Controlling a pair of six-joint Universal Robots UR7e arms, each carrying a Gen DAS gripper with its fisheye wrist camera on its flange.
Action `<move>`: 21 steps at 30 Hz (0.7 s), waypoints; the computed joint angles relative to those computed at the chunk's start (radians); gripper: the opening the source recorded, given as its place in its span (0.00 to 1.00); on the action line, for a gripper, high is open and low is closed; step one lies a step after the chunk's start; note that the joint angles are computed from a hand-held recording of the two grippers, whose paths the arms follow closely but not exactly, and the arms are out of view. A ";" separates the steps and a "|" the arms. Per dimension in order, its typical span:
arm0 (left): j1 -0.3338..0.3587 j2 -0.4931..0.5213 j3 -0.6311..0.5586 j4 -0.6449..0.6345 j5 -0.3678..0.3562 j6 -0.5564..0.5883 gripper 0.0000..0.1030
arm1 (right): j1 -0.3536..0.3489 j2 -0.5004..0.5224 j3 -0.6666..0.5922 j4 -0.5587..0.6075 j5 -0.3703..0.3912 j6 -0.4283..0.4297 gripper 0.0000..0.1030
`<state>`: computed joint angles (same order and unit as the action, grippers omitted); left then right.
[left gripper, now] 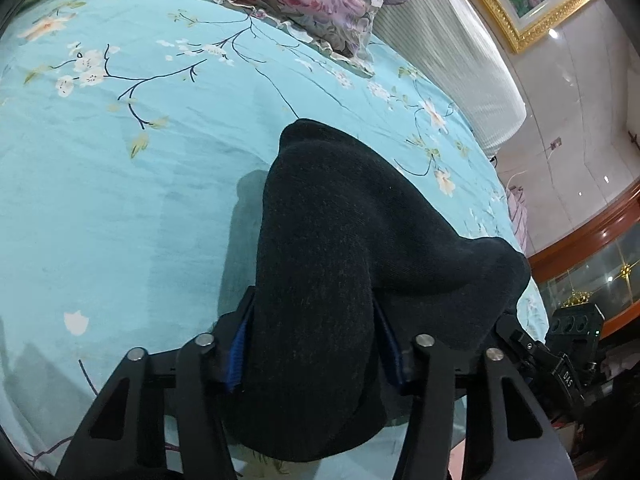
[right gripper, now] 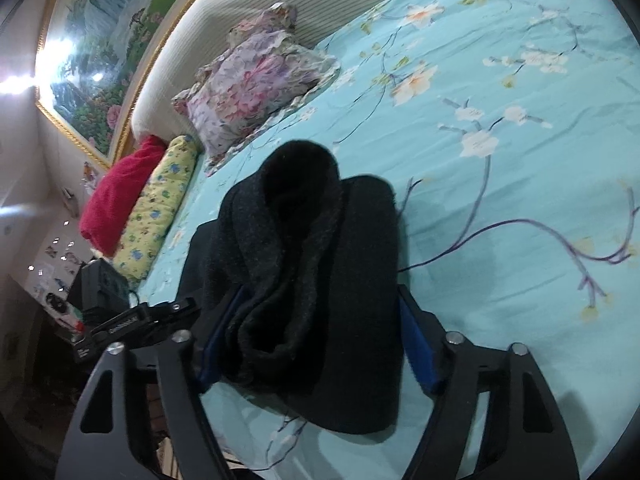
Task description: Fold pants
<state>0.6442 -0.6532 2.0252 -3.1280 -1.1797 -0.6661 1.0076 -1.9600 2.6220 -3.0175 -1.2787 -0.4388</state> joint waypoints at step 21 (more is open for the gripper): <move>-0.085 -0.091 0.073 -0.040 0.090 0.006 0.31 | 0.102 -0.019 0.005 -0.003 -0.010 -0.002 0.47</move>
<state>0.5590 -0.7446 2.0982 -3.1679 -1.0898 -0.6604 1.1092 -1.9789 2.6268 -3.0204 -1.2887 -0.4412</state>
